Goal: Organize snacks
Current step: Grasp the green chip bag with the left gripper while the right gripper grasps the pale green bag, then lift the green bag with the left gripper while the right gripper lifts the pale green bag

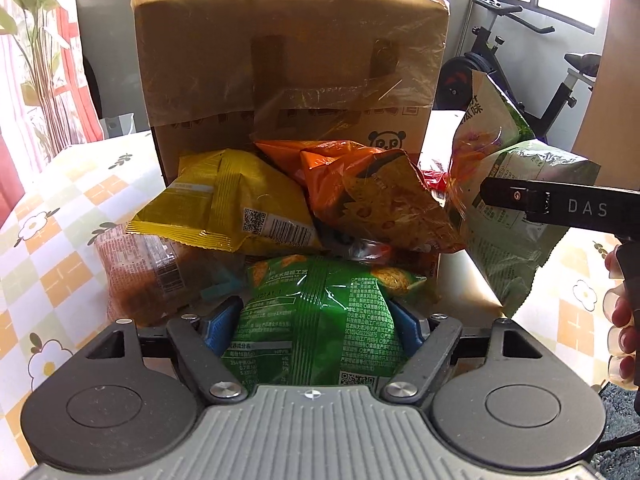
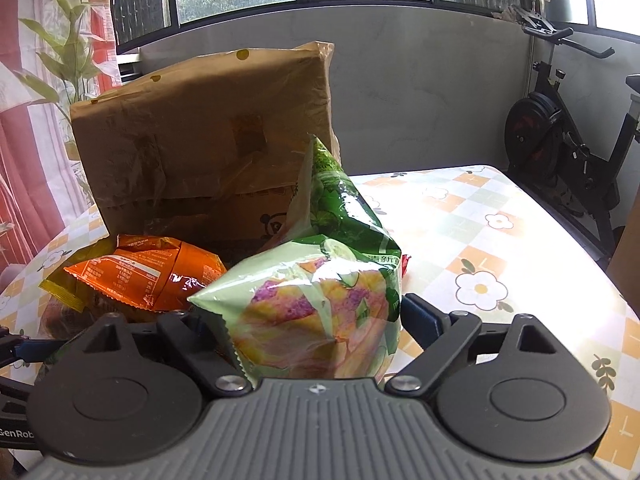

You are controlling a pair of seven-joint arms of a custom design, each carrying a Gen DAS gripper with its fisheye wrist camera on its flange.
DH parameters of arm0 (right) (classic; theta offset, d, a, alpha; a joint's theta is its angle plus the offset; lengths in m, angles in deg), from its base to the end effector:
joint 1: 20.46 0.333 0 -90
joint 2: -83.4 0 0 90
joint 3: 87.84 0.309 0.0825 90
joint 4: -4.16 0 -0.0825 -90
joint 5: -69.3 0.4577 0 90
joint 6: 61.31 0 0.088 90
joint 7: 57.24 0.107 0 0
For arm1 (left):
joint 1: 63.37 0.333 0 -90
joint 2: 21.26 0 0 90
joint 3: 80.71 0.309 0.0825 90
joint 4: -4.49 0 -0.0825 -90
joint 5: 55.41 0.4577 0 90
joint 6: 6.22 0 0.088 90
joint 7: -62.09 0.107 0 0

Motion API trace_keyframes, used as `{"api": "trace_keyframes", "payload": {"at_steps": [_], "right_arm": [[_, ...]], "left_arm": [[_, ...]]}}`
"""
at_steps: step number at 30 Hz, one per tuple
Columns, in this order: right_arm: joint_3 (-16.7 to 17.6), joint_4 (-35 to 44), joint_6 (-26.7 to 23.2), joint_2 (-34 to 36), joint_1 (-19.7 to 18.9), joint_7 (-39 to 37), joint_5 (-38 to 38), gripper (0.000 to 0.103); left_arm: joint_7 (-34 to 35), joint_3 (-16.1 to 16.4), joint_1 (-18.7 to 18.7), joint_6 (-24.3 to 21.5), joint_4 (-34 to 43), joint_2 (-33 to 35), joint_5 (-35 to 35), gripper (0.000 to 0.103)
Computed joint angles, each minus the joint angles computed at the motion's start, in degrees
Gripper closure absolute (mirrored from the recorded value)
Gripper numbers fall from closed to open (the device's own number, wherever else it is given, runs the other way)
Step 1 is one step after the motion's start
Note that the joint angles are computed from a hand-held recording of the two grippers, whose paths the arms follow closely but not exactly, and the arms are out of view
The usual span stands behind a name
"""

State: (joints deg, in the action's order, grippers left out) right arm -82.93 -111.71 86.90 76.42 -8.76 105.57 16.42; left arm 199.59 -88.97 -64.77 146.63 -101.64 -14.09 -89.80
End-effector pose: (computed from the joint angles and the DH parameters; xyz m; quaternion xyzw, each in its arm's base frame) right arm 0.6064 0.1981 0.5452 -0.5115 0.7241 -0.3541 0.2977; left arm 0.7005 -0.0986 0.4934 -0.4503 0.8021 -0.3427 0.1908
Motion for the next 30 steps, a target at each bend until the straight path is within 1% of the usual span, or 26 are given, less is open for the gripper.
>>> {"api": "trace_keyframes", "payload": {"at_steps": [3, 4, 6, 10, 13, 15, 19, 21, 23, 26, 28, 29, 30], "right_arm": [[0.1, -0.9, 1.2, -0.7, -0.3, 2.1, -2.1, 0.026], [0.5, -1.0, 0.3, -0.8, -0.4, 3.6, -3.3, 0.028], [0.8, -1.1, -0.9, -1.2, -0.4, 5.3, -4.3, 0.030], [0.8, -2.3, -0.9, -2.4, -0.6, 7.5, -5.1, 0.033], [1.2, -2.6, -1.8, -3.0, -0.8, 8.8, -6.0, 0.034], [1.4, -2.9, -1.7, -3.4, -1.0, 10.0, -7.1, 0.034], [1.8, -3.3, -1.4, -4.5, -1.3, 13.5, -8.9, 0.034], [2.1, -3.4, -0.6, -5.0, -1.7, 16.1, -10.5, 0.034], [2.7, -3.4, -1.2, -5.5, -2.0, 18.0, -13.0, 0.034], [3.2, -3.1, -1.5, -5.9, -2.1, 19.5, -15.5, 0.034], [3.3, -3.0, -1.1, -6.0, -2.1, 20.2, -17.0, 0.034], [3.3, -3.1, -0.8, -6.1, -2.2, 20.0, -17.7, 0.034], [3.2, -2.8, -0.8, -5.8, -2.0, 19.1, -17.6, 0.034]], "left_arm": [[0.8, 0.0, 0.4, -0.5, 0.1, -0.3, -1.5, 0.025], [0.5, 0.1, 0.5, -0.9, 0.2, -0.5, -1.7, 0.026], [1.8, 0.0, 0.9, -1.5, -0.2, -1.1, -4.0, 0.026], [2.8, 0.1, 0.9, -0.3, -0.7, -1.8, -5.5, 0.026], [5.4, -0.1, 1.0, 0.2, -1.0, -2.7, -8.9, 0.026], [9.3, -0.4, 0.9, 2.0, -1.8, -3.6, -12.4, 0.026], [14.2, -0.4, 0.3, 5.3, -3.0, -4.9, -17.2, 0.026], [15.4, -0.3, -0.1, 7.7, -3.4, -5.4, -19.0, 0.026], [15.8, -0.1, -0.4, 9.1, -3.4, -5.6, -20.0, 0.026], [17.5, 0.0, -0.5, 10.8, -3.3, -6.0, -23.6, 0.026], [20.7, 0.0, -0.7, 12.2, -3.2, -6.2, -27.9, 0.026], [22.4, 0.1, -0.7, 12.8, -3.1, -6.3, -30.1, 0.026], [22.3, 0.2, -0.7, 13.1, -3.0, -6.3, -30.3, 0.026]]}}
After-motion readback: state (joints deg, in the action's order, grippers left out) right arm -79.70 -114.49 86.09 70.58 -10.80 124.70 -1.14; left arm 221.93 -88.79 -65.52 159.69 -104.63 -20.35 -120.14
